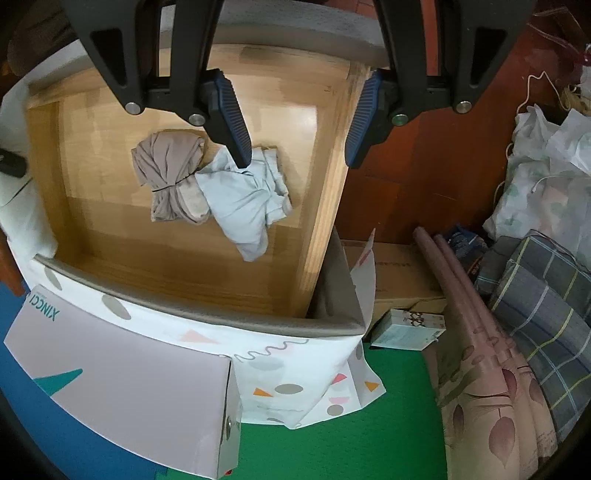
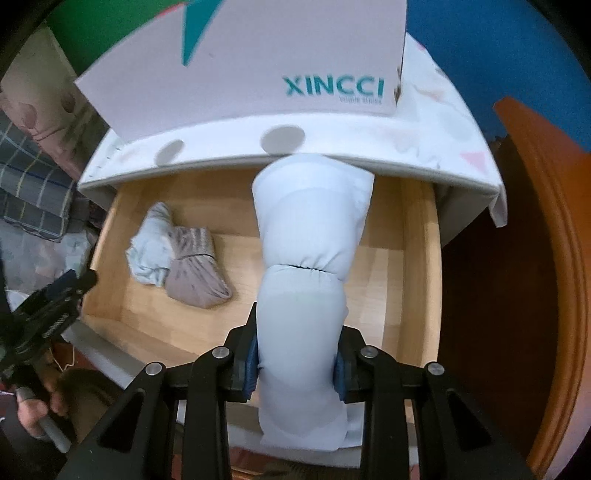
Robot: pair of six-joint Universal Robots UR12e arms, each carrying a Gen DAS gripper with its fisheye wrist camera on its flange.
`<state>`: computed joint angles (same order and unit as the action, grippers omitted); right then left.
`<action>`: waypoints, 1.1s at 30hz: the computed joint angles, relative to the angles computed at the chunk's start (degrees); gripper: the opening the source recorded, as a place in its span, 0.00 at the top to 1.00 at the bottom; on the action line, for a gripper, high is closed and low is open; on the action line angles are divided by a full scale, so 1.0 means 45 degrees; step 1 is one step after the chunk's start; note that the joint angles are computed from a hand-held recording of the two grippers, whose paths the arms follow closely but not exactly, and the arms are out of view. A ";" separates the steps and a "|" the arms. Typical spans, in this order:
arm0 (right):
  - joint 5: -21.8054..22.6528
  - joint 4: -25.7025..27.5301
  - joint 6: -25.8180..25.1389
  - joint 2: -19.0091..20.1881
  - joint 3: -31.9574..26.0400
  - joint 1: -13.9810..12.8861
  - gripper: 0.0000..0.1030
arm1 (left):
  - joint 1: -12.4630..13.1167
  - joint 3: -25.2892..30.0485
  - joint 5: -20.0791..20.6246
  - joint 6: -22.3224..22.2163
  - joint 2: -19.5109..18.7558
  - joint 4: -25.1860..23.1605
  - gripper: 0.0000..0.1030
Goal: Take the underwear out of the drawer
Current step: 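Lift the long white rolled cloth over the white box with the right tool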
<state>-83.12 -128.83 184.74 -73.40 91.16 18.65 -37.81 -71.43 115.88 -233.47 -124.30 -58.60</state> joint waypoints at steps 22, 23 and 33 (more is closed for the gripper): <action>0.0148 -0.0720 -0.0172 0.0290 -0.2456 0.0163 0.73 | 0.0007 -0.0361 0.0098 -0.0167 0.0173 0.0438 0.48; 0.0129 -0.0670 -0.0185 0.0434 -0.2798 0.0154 0.73 | 0.0005 -0.0384 0.0115 -0.0220 0.0185 0.0467 0.48; -0.0880 0.0743 -0.0105 0.2685 -0.6657 0.0263 0.72 | 0.0108 -0.0876 -0.0218 -0.0580 0.0421 0.1222 0.48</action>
<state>-87.08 -125.49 184.27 -61.32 61.20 19.83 -37.33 -75.38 114.90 -236.08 -122.40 -53.10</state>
